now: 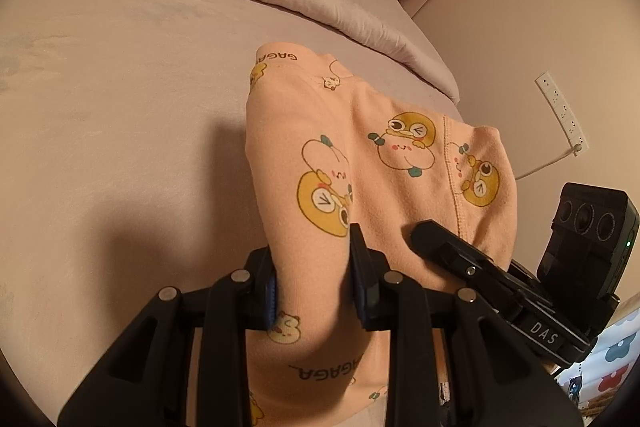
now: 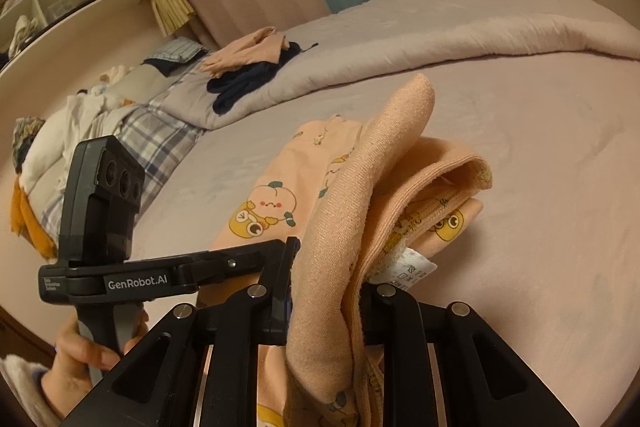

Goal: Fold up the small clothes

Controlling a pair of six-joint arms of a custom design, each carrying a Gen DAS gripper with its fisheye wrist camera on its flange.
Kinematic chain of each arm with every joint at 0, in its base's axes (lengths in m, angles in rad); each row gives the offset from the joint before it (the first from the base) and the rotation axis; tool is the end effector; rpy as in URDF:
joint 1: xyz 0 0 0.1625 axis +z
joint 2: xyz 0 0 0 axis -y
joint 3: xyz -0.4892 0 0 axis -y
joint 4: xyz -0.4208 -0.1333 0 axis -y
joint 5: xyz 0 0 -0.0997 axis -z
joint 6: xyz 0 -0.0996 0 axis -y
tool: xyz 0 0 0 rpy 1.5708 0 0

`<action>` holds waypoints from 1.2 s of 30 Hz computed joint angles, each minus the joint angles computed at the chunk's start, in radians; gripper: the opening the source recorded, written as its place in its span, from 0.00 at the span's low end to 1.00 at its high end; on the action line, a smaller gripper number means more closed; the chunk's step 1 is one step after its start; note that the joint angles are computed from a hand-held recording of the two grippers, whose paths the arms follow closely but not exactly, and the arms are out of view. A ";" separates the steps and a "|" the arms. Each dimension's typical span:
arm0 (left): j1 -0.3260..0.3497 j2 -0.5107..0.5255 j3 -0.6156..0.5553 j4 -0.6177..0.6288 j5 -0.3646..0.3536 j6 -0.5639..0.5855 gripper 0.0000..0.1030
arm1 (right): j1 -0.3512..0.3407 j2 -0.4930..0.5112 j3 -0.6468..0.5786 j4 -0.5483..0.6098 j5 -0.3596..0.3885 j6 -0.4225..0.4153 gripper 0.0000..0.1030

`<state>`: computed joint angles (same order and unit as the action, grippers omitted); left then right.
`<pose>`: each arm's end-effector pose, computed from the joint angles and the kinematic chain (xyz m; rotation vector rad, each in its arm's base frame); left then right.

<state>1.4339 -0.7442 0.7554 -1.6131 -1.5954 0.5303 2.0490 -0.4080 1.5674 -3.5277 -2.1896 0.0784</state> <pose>0.0091 -0.8930 0.3927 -1.0232 -2.9507 0.0552 0.4099 -0.6267 -0.0144 0.1662 -2.5136 1.2306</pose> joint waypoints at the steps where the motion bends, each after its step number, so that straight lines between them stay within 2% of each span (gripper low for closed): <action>1: 0.001 0.000 -0.001 -0.001 -0.002 -0.001 0.27 | 0.001 0.000 0.001 0.000 0.000 -0.002 0.22; 12: 0.010 -0.036 0.048 -0.048 -0.015 0.024 0.27 | 0.015 0.004 -0.004 0.000 0.011 -0.030 0.22; 36: 0.036 -0.085 0.101 -0.125 -0.058 0.001 0.27 | 0.041 0.046 -0.099 0.086 0.038 -0.086 0.22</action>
<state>1.4700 -0.8296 0.8568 -1.7380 -1.6532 0.5313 2.0899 -0.3617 1.4689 -3.4422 -2.1515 -0.0074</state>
